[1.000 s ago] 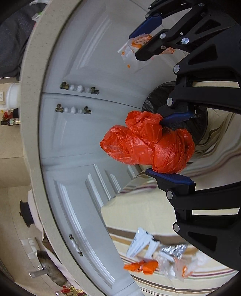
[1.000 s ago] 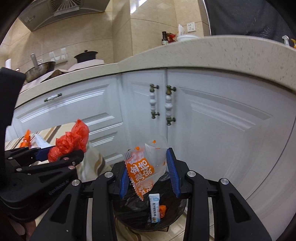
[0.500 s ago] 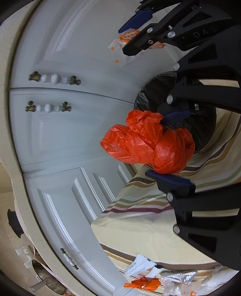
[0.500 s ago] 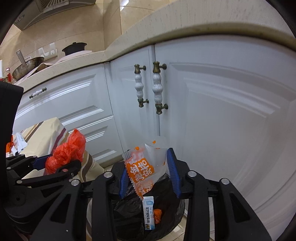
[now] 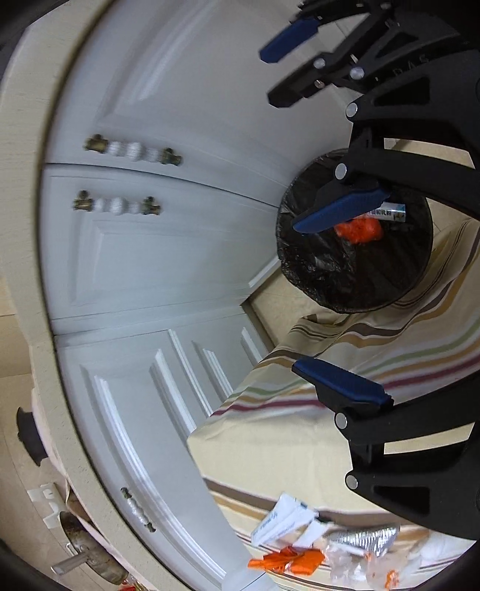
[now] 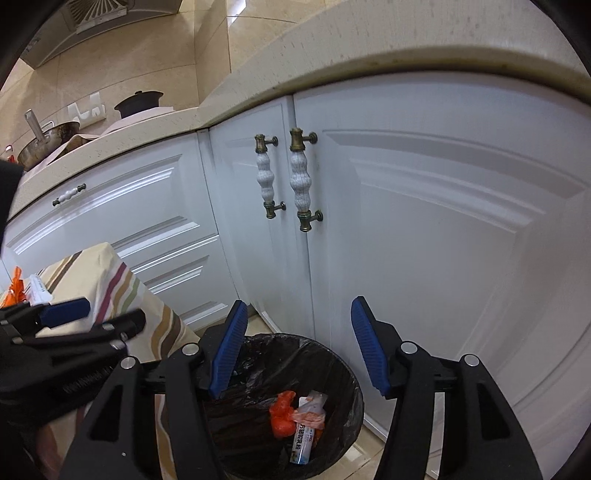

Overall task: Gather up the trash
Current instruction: 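Move the right tool back to the table and grasp the white tissue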

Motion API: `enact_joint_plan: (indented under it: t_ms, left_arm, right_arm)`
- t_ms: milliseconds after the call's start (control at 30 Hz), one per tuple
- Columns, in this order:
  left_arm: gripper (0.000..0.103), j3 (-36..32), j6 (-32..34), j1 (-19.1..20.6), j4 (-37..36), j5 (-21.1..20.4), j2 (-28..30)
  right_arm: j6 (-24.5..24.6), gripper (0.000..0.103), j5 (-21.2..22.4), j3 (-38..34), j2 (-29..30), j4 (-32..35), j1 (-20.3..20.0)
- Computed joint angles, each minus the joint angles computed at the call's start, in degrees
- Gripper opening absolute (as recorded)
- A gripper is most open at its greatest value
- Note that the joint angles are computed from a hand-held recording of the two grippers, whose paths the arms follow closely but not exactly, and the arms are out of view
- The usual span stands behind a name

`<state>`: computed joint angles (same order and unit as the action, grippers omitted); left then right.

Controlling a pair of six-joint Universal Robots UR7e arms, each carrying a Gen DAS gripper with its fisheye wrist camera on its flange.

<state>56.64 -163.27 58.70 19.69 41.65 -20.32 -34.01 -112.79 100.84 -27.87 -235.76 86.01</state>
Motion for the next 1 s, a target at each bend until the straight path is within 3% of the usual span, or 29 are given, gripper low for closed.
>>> enact_joint_plan:
  t_ms: [233, 433, 733, 1000]
  left_arm:
    - [0.069, 13.30, 2.25, -1.33, -6.98, -0.50, -10.35]
    - [0.071, 24.14, 2.35, -1.19, -11.58, -3.32, -20.44]
    - [0.071, 36.01, 5.08, 1.75, -17.79, -9.45, -33.68]
    - [0.071, 42.08, 6.08, 5.37, -21.53, -13.13, -42.56]
  right_arm:
    - [1.11, 0.058, -1.40, 2.78, -0.83, -0.87, 3.59]
    - [1.82, 0.060, -1.93, 3.45, 0.34, 0.12, 8.22]
    - [3.20, 0.061, -0.79, 1.01, 5.04, 4.78, 14.75]
    - [3.61, 0.061, -0.36, -2.23, 9.32, 10.39, 18.65]
